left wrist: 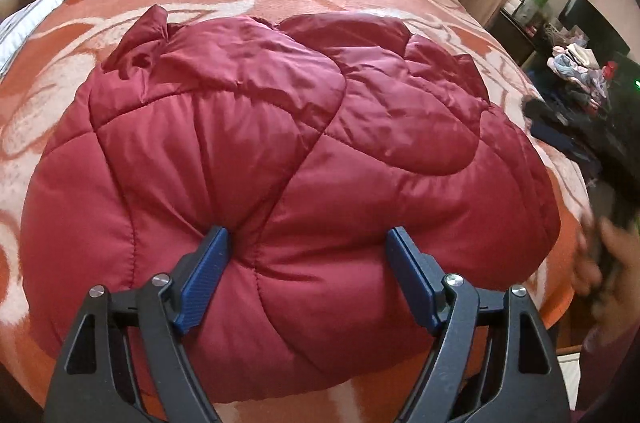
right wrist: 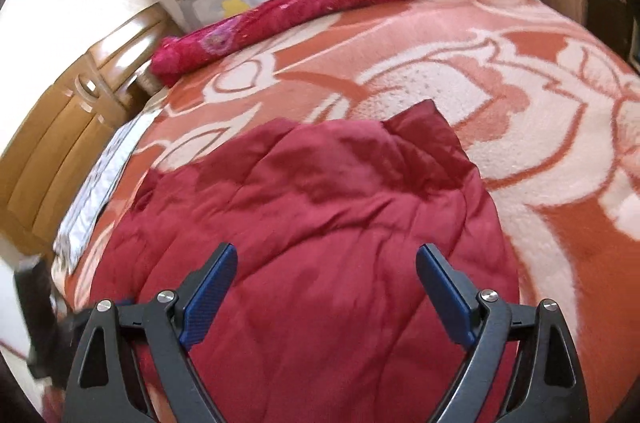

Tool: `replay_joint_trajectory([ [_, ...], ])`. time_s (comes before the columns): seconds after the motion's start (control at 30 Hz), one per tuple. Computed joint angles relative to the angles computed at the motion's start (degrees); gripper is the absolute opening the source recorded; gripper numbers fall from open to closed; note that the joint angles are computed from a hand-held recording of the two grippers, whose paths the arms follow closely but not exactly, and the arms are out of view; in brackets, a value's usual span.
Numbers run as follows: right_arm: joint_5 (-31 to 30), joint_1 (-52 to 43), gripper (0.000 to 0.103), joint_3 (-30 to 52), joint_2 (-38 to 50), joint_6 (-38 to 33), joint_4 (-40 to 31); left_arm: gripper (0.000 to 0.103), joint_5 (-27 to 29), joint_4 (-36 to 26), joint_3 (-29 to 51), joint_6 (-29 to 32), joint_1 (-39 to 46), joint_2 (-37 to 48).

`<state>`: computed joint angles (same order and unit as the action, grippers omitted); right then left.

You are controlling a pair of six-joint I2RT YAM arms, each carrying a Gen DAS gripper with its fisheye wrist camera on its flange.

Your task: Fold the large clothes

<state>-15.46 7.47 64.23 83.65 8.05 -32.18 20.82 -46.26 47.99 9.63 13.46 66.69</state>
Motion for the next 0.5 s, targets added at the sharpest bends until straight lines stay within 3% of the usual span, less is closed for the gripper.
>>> replay_joint_trajectory([
  [0.17, 5.0, 6.2, 0.092, -5.7, -7.0, -1.2, -0.1, 0.081, -0.7, 1.2, -0.7, -0.2, -0.6, 0.0],
  [0.37, 11.4, 11.8, 0.092, -10.8, -5.2, -1.6, 1.6, 0.081, -2.1, 0.8, -1.5, -0.8, -1.4, -1.6],
  [0.5, 12.3, 11.3, 0.095, -14.0, -6.0, -1.6, 3.5, 0.080, -6.4, -1.0, -0.9, -2.6, -4.8, -5.3],
])
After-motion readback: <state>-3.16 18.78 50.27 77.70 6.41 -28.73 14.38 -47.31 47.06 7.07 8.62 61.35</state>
